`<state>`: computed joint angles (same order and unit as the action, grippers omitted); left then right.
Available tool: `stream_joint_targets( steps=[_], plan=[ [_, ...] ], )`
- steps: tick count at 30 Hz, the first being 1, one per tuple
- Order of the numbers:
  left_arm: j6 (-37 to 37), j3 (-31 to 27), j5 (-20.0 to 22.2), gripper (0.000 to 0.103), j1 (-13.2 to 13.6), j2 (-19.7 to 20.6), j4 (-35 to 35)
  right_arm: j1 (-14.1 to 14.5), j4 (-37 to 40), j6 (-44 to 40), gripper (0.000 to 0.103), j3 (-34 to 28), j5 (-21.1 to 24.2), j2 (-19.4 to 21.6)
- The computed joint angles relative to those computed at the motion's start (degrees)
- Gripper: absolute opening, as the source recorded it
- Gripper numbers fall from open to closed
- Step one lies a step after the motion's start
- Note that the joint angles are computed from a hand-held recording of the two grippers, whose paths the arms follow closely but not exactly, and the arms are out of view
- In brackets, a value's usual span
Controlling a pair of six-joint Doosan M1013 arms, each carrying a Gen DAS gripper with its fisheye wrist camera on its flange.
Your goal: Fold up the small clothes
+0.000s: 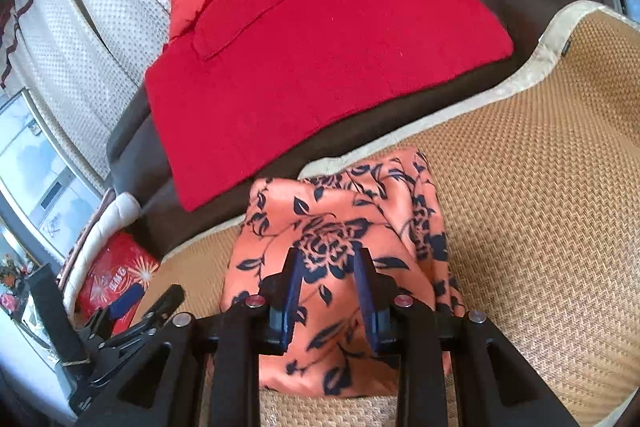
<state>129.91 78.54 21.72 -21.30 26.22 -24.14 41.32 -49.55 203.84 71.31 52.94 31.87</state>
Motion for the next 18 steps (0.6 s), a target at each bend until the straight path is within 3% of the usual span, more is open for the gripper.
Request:
stream_joint_targets(
  steps=[2,3,4,6,10,18],
  plan=[
    [-0.8,0.0,-1.9,0.096,-0.1,0.0,0.7,0.1,-0.1,-1.1,0.043,-1.6,1.8,0.9],
    [-0.6,0.4,-3.2,0.098,0.0,-0.3,0.4,0.1,0.2,-1.9,0.068,-2.5,2.5,1.4],
    [-1.0,0.9,-4.7,0.099,0.1,-0.6,0.5,0.2,0.0,-2.0,0.077,-3.1,3.0,1.8],
    [0.3,1.5,-7.1,0.100,0.3,-1.0,-1.3,0.7,-1.6,-2.5,0.077,-4.8,5.4,2.8],
    [2.9,1.1,-7.3,0.100,0.8,-0.9,-5.0,0.3,1.2,-5.7,0.077,-6.8,6.1,4.0],
    [-1.1,0.6,-8.4,0.100,0.8,-0.3,-3.2,0.3,1.7,-7.1,0.077,-8.8,8.7,5.4]
  ],
)
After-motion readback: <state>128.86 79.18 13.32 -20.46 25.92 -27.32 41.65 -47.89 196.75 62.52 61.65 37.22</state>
